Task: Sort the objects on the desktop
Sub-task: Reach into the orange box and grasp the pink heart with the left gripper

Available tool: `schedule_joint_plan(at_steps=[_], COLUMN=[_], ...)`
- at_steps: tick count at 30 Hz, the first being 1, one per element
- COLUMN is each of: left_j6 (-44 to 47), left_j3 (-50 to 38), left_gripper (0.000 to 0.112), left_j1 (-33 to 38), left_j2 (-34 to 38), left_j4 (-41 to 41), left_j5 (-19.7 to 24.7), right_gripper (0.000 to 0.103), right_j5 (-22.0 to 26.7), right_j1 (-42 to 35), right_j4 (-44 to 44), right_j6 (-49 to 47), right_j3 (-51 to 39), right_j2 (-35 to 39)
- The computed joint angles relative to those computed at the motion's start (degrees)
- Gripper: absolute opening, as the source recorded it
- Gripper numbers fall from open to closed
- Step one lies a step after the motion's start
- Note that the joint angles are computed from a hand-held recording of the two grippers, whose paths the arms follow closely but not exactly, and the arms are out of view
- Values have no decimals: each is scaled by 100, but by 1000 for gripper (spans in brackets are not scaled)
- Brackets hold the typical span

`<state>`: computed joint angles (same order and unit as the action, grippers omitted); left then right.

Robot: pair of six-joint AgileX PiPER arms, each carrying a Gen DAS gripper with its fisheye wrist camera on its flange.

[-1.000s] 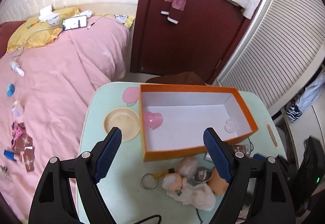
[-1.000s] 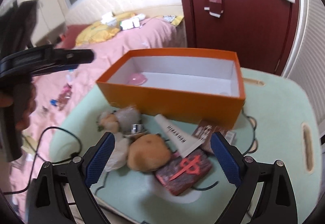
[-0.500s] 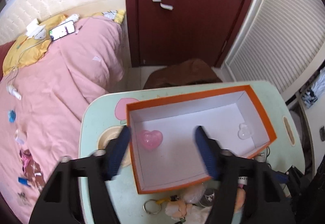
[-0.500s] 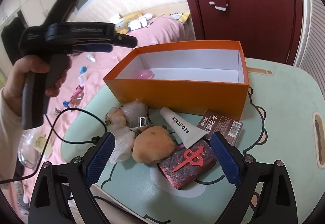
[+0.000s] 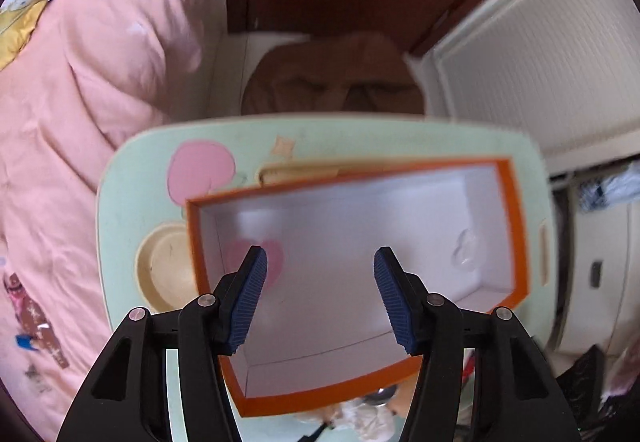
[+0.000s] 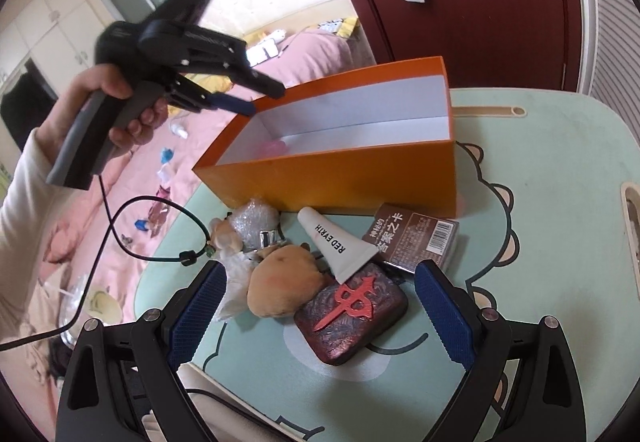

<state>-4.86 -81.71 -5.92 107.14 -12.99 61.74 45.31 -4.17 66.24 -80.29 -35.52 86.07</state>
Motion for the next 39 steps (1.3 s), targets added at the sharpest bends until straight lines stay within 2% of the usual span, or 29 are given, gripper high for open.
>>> schedule_joint_plan(at_steps=[4,6,8,10,13,14,16,19,21,24,27,30,32,34,37,39], left_j6=[-1146,-1348,-1489,-1402,-595,-461,-602,-1208,-1272,-974,-979,-414,-299,-481,-1083,-1294], left_j3=[-79,-62,-52,-59,-43,-3,24,-3,-17,-44,-23,27,59,59,9,4], left_gripper=[57,57,66,73,73,73,73,73,73,73,80,80,80,80,80,80], left_j1=[-802,-991,-1176,-1149,-742,-649,-685,-930,-888,-814,-885,-541,-395,-443,-733,-876], left_j2=[229,358,442,406,255,190,70,-27,11,235,251,101,-2,-74,-59,49], left_j4=[1715,1940,2092,1833,482,281,568,1572,1671,1307,1174,47,-295,-76,1025,1444], left_j5=[40,55,19,-63,-216,-234,-264,-184,-57,19,-10,-55,-67,-106,-110,-31], right_gripper=[95,95,95,95,95,95,95,95,95,95,95,95,95,95,95,95], right_j5=[150,222,308,388,422,428,416,398,402,391,388,409,425,423,427,432], right_j1=[-131,-187,-255,-330,-386,-394,-393,-362,-353,-316,-314,-357,-382,-383,-383,-381], right_j4=[-68,-100,-151,-174,-187,-179,-168,-185,-178,-179,-211,-217,-202,-197,-198,-183], right_j6=[55,88,145,181,216,212,207,249,245,266,303,308,281,267,254,229], right_j3=[-57,-92,-139,-167,-184,-186,-175,-181,-174,-172,-188,-194,-187,-175,-157,-147], right_j2=[66,104,141,175,179,177,165,167,157,165,207,204,184,170,146,127])
